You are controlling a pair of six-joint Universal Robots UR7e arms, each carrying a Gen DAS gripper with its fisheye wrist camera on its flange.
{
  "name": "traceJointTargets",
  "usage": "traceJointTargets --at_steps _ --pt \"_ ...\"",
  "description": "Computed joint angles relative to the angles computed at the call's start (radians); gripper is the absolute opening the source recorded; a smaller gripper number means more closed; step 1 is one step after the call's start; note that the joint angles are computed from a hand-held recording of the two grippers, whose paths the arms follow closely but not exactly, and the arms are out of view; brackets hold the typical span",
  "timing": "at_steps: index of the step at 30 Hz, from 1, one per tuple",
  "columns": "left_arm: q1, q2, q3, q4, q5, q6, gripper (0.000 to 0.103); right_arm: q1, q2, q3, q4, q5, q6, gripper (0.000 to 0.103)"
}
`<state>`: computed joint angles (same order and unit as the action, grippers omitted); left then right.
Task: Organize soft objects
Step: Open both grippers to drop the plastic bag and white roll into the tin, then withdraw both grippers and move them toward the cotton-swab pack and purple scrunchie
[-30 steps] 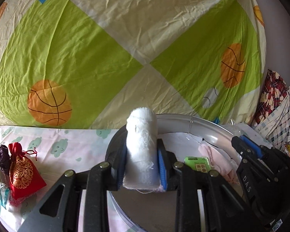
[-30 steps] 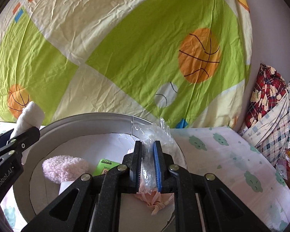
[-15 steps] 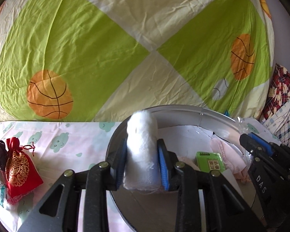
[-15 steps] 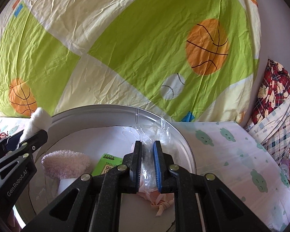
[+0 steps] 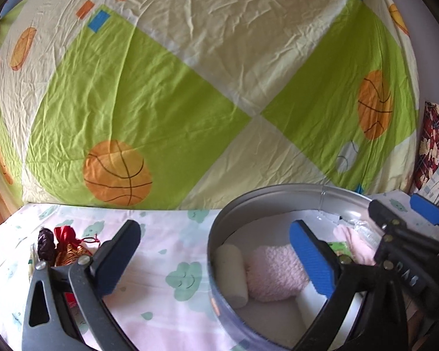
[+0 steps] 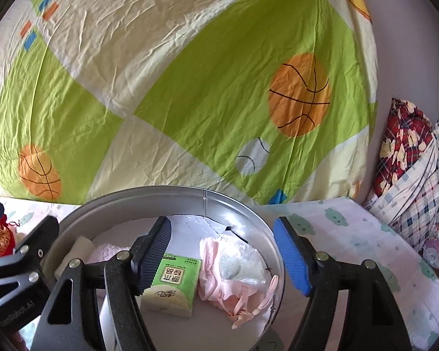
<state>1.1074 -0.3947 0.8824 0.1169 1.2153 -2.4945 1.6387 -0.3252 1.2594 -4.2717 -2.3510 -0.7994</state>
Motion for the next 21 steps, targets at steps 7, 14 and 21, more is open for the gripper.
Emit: traceJointTargets --at_steps 7,14,21 --pt "0.025 -0.059 0.063 -0.051 -0.024 0.019 0.103 0.0 -0.018 0.061 0.036 0.053 0.115 0.074" --pt "0.062 -0.119 0.127 -0.123 -0.036 0.051 0.103 -0.012 -0.024 0.118 -0.001 0.168 0.184 0.074" --pt "0.09 -0.143 0.136 -0.134 -0.043 0.073 0.103 -0.008 -0.004 0.103 -0.047 0.193 0.138 0.074"
